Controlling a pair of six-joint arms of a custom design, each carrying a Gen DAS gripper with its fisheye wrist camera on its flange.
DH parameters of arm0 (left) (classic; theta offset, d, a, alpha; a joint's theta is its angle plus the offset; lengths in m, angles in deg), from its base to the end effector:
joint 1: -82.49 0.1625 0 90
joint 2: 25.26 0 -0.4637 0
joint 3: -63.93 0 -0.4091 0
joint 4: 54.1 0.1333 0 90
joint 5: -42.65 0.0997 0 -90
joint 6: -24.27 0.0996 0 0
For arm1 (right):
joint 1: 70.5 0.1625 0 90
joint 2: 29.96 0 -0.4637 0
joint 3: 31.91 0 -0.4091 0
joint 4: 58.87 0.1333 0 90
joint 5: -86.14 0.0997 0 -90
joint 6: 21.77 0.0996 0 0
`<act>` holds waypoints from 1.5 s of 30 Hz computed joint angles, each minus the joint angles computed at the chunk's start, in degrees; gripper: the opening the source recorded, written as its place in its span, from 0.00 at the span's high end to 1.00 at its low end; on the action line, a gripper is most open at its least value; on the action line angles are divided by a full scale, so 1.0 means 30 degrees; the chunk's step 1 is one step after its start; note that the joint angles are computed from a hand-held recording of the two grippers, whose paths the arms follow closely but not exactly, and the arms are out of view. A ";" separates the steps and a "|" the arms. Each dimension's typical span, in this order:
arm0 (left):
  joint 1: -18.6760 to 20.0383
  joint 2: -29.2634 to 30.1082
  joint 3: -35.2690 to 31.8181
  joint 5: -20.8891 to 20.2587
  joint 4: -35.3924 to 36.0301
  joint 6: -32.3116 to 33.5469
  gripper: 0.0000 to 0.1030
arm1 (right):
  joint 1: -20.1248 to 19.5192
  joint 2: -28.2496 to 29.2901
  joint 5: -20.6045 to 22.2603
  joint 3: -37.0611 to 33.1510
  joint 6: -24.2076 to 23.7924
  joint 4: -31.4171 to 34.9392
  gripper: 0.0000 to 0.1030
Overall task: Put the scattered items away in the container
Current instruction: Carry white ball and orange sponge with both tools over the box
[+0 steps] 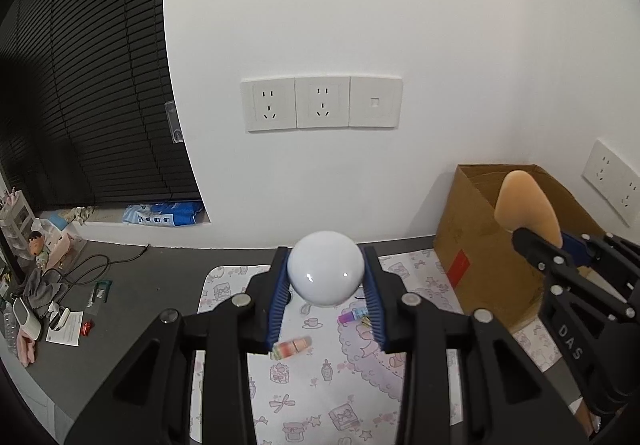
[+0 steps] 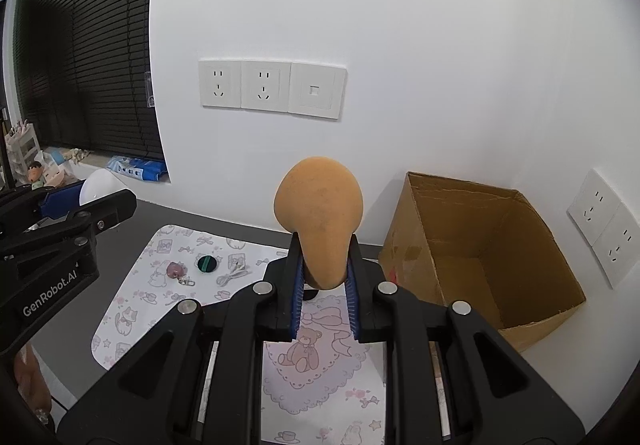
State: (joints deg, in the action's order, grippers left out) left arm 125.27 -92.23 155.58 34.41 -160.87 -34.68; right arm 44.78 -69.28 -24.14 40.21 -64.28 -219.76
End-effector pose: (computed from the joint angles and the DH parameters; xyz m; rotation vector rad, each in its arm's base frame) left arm -0.3195 -0.6116 0.3906 -0.0801 1.8803 -1.2222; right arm 0.4475 -0.7162 0.2227 1.3084 -2.2334 0.8126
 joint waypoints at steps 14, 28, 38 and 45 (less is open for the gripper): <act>0.0075 0.2434 -0.0753 -0.1004 -0.9324 0.8684 0.66 | -0.0543 -0.0281 -0.1162 -0.0283 -0.0102 -0.1031 0.82; 0.0620 0.6321 -0.4627 -0.3517 -1.5494 1.7026 0.66 | -0.1424 -0.0080 -0.2868 -0.1844 0.0013 -0.1756 0.82; 0.1234 0.8602 -0.7924 -0.5787 -1.5691 1.9769 0.66 | -0.2085 0.0668 -0.4179 -0.3641 0.0234 -0.1802 0.81; 0.1738 0.9945 -1.0084 -0.7155 -1.4877 2.0525 0.66 | -0.2485 0.1390 -0.4695 -0.5075 0.0373 -0.1556 0.81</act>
